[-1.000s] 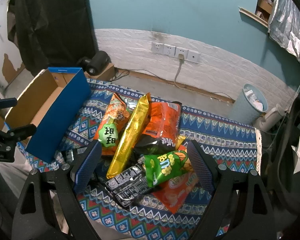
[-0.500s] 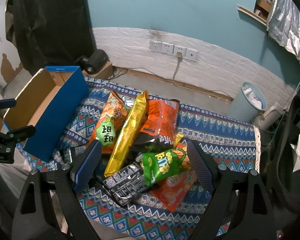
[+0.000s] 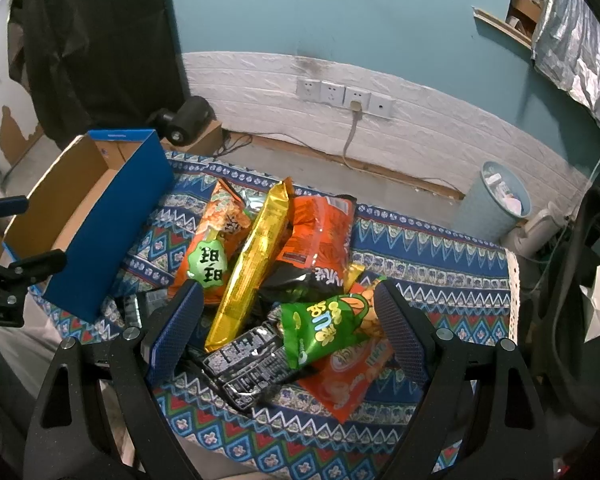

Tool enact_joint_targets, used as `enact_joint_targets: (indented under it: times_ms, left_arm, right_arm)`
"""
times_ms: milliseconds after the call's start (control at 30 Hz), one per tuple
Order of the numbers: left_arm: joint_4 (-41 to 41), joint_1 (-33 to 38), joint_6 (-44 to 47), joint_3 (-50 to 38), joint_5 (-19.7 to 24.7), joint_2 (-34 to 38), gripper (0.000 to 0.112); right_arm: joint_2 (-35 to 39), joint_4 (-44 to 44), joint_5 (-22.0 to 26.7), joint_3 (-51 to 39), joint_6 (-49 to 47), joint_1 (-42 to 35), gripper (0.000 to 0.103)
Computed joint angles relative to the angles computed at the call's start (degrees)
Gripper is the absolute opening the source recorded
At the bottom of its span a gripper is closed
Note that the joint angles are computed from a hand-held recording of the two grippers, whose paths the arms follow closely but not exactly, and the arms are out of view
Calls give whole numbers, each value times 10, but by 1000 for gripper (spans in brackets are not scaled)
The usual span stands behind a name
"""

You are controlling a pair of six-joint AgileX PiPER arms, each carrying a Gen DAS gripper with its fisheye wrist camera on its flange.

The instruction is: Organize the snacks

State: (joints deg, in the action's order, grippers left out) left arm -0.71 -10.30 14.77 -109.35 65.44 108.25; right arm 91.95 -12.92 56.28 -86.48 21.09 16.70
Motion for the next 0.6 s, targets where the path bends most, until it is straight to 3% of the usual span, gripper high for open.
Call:
enact_joint_targets:
  times_ms: [600]
  left_arm:
    - [1, 0, 0, 3, -2, -1, 102]
  right_arm:
    - [2, -1, 3, 0, 0, 0, 86]
